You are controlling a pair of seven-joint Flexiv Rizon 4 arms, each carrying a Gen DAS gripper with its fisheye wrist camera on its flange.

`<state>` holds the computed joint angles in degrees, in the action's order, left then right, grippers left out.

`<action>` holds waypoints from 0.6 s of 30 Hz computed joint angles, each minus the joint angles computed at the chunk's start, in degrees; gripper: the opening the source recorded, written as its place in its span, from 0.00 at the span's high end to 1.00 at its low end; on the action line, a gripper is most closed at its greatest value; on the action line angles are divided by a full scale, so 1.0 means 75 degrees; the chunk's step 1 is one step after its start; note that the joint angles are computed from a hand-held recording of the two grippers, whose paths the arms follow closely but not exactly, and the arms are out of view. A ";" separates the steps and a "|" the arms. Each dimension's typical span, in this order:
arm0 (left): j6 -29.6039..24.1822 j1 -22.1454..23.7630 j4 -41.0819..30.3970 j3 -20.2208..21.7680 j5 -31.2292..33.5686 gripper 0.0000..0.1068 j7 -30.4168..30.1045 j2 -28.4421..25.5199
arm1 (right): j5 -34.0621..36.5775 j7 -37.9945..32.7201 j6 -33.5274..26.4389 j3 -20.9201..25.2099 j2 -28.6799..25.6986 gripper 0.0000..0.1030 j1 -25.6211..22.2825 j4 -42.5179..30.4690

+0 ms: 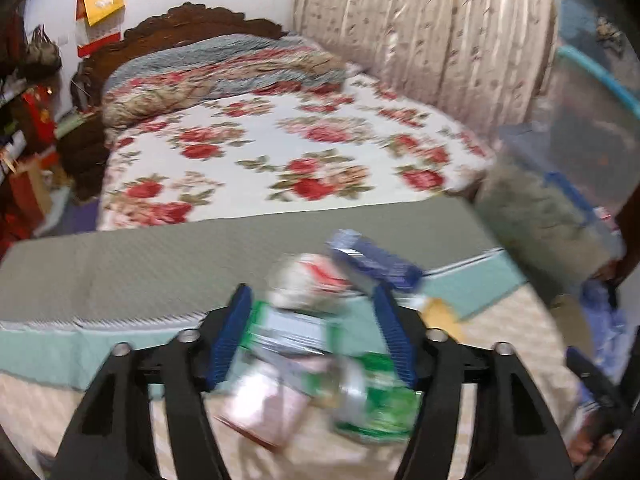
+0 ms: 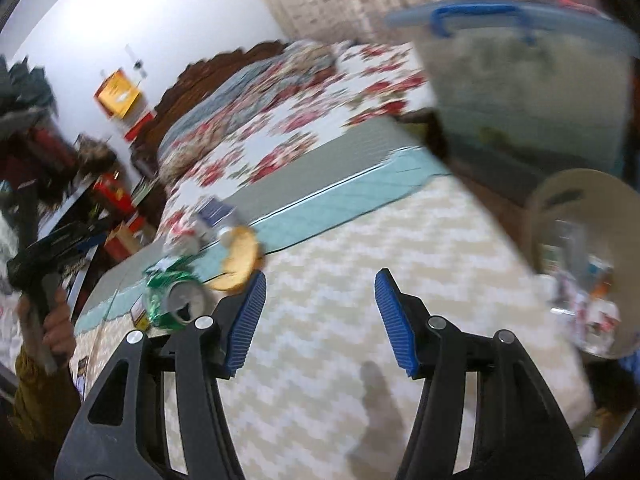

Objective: Collect trash
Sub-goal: 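Grasp a green wrapper with the left tool while the right tool grasps the green can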

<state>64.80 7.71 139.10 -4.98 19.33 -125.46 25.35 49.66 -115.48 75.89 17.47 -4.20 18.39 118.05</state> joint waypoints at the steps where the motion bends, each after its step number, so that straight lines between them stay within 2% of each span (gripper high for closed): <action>1: -0.0145 0.0132 -0.0082 0.0034 0.0075 0.38 0.0128 -0.0158 | -0.0258 0.0217 0.0062 0.0051 -0.0172 0.43 0.0179 -0.0089; 4: 0.0061 -0.0015 -0.0103 0.0514 -0.0274 0.38 0.0815 -0.0755 | -0.0923 0.0761 0.0183 0.0223 -0.0580 0.43 0.0499 -0.0302; 7: 0.0493 -0.0352 0.0228 0.0963 -0.0901 0.38 0.1476 -0.0865 | -0.1185 0.0840 -0.0046 0.0536 -0.0873 0.43 0.0521 -0.0598; 9: 0.0764 -0.0527 0.0452 0.1200 -0.1367 0.34 0.2001 -0.0936 | -0.1384 0.0799 -0.0082 0.0711 -0.1008 0.43 0.0596 -0.0698; 11: 0.0796 -0.0611 0.0603 0.1303 -0.1823 0.34 0.2391 -0.1085 | -0.1588 0.0755 -0.0129 0.0863 -0.1195 0.42 0.0685 -0.0828; 14: 0.0611 -0.0452 0.0626 0.1269 -0.2189 0.34 0.2491 -0.1363 | -0.1695 0.0795 -0.0347 0.1079 -0.1471 0.42 0.0690 -0.1059; 17: 0.1049 -0.1010 0.1099 0.1819 -0.3920 0.34 0.3375 -0.1570 | -0.1331 0.0513 -0.0663 0.1384 -0.1631 0.42 0.0470 -0.1286; 18: 0.1370 -0.1416 0.1337 0.2057 -0.4920 0.35 0.3903 -0.1604 | -0.1259 0.0445 -0.0694 0.1424 -0.1648 0.42 0.0463 -0.1312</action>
